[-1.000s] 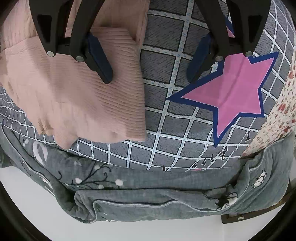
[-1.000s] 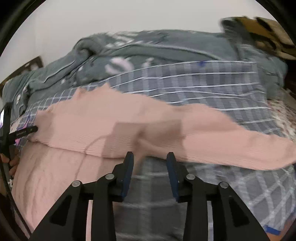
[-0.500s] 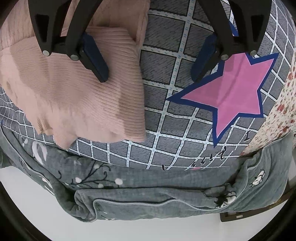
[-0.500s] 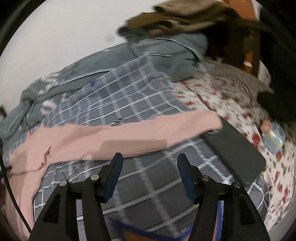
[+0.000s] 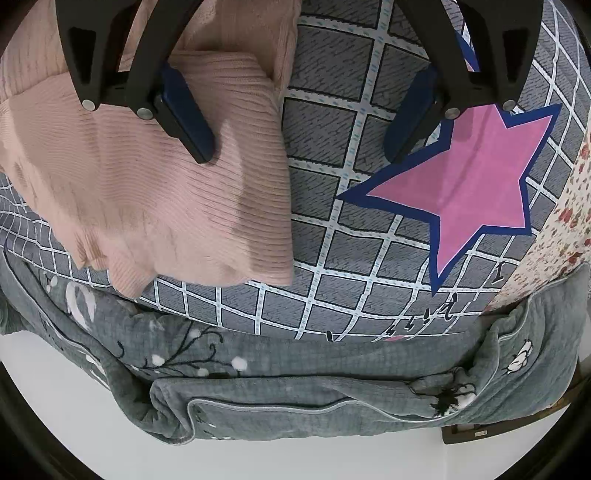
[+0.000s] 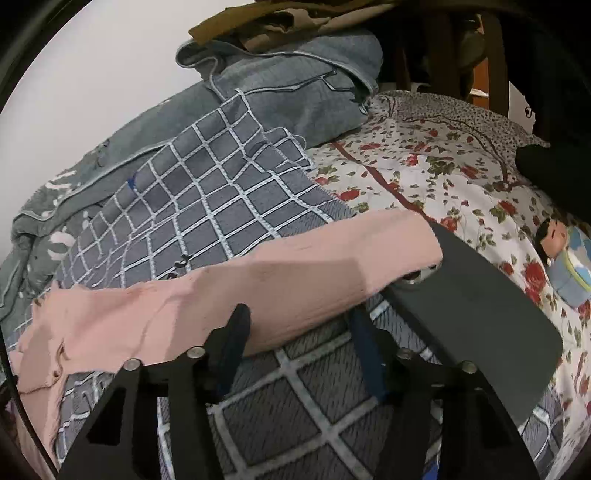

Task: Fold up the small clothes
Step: 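Grasp the other sleeve end with the right gripper and lift it, then lay the sleeve across the sweater body with the right gripper and release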

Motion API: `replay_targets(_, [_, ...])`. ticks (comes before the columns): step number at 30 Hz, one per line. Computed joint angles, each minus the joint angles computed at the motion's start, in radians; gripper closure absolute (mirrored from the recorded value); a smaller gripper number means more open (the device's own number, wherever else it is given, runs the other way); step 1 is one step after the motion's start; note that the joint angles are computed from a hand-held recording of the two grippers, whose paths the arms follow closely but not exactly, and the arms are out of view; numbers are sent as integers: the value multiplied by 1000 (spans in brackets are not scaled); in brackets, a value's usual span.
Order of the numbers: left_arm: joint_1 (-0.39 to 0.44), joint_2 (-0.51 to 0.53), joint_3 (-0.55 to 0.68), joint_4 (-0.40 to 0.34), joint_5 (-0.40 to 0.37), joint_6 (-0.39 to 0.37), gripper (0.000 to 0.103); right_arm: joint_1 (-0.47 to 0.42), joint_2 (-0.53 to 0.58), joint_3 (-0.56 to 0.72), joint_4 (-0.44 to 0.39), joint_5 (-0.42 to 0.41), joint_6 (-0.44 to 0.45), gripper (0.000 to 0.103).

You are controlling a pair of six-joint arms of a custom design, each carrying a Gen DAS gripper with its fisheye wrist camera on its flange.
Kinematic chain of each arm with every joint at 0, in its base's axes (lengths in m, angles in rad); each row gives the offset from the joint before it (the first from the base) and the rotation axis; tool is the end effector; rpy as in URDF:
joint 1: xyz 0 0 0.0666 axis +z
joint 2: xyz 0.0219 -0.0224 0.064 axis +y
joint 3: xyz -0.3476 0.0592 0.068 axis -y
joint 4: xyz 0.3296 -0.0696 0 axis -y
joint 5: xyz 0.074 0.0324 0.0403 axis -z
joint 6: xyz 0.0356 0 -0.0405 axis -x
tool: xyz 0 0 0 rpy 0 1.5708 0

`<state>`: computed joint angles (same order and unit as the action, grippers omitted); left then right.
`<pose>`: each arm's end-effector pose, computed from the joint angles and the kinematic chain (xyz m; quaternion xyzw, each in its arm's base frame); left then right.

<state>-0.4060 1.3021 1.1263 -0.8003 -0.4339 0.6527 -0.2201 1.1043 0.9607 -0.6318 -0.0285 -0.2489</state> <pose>0.3540 -0.1363 0.3380 -0.1775 0.9189 0.0332 0.3509 0.3228 -0.0716 0.3476 0.2088 0.8979 0.0187 0.3870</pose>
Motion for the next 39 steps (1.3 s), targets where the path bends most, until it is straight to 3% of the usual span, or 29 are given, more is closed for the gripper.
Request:
replay_targets(5, [0,1,2,-1,0,-1,9,-1,28,22,-7,22,-2,75])
replay_targets(7, [0,2,4,-4,-1,-1,9,2,40,32,-4,39,-4,90])
replay_targets(9, [-1,3,6,-6,-5,-2,9,17,40,40,-9,65,6,95])
replay_targets(13, [-4,0,9,-11,-10,1,9,93,-3,48,-1,192,41,97])
replay_targets(19, [29,-57,-31,36,73,56,9,228,-57,119,-18,308,52,97])
replay_targets(23, [56,-108,-64,69,127,99,9,407,-58,207,-40,439,62,97])
replay_targets(27, [82,-169,-102,88,150,144,9,642,10,347,-74,567,61,97])
replay_targets(31, [99,-191,-110,46,117,89,9,860,138,503,-79,672,95,97])
replay_targets(33, [106,-195,-112,7,58,53,9,952,222,590,-74,656,105,97])
replay_targets(35, [135,-203,-118,-17,56,41,9,1020,312,664,-69,626,109,97])
replay_targets(39, [232,-247,-162,11,159,66,9,1095,494,772,-66,507,79,97])
